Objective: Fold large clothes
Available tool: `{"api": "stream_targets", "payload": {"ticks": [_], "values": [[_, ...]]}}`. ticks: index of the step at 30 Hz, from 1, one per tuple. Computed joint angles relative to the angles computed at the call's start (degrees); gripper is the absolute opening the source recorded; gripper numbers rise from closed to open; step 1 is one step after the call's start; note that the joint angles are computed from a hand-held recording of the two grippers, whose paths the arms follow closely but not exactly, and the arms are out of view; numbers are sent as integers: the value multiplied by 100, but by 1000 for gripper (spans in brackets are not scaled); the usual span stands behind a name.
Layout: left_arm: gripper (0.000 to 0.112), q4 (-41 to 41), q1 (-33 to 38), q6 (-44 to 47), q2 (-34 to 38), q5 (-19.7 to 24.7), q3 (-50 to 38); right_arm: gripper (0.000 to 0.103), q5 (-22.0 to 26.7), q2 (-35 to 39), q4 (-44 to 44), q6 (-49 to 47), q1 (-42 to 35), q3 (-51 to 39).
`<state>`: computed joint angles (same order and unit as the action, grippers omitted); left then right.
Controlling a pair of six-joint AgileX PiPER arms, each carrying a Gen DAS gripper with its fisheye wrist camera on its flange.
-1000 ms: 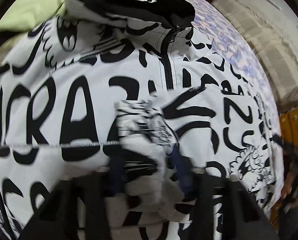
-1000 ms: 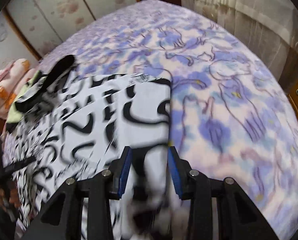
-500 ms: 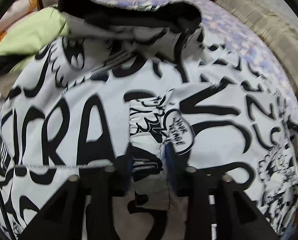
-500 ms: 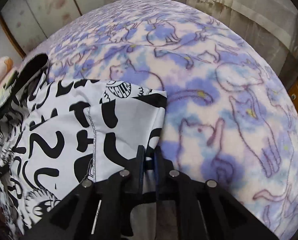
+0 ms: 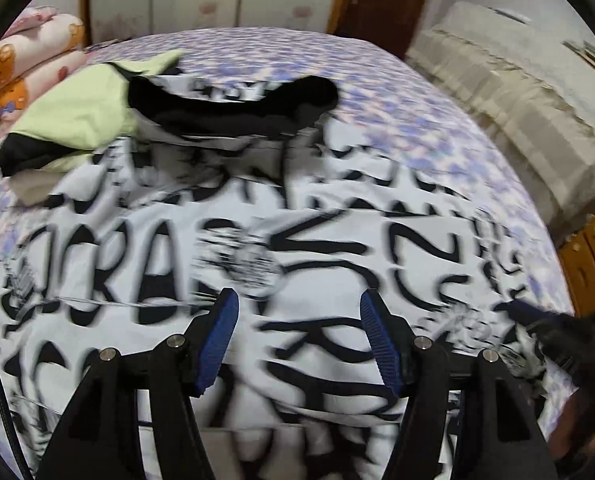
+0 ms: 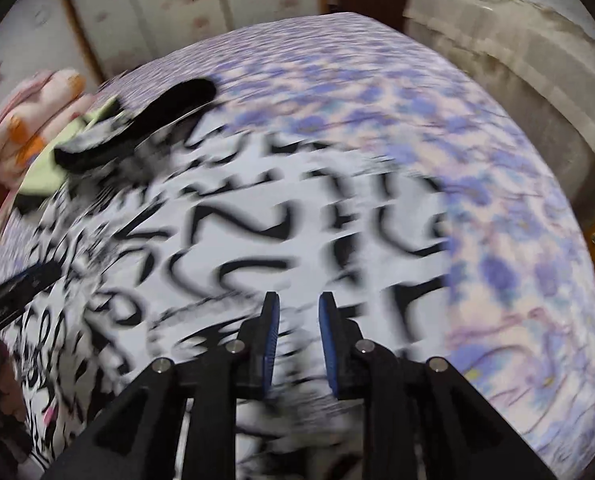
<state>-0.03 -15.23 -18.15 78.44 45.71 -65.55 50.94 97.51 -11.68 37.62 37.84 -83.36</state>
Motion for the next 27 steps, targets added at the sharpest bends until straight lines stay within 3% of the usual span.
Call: {"api": "stream_targets", "payload": {"ticks": [5,8,9,12,14,16,19,27], "values": [[62,719,-713,-809,226,-149,303,20,-207,416,120,-30,594,-27],[60,1533,-815,-1358,588,249,335,20,-18,508,-223,193,645,195],[50,1446,-619,-1203,607,223,445,18,11,395,-475,412,591,427],[44,374,34,-180,265,-181,796,18,245,-83,-1245,1095,310,1087],[43,-54,242,247,163,-93,800,0,-245,-597,-871,816,-208,1671],[43,-405,363,488,104,-49,813,0,-452,-930,-531,707,-458,1995],[45,-292,250,211,3,37,833,0,371,-881,-1430,1360,-141,1825],[53,-212,170,171,81,130,714,4,458,-949,-1408,1373,-115,1921]]}}
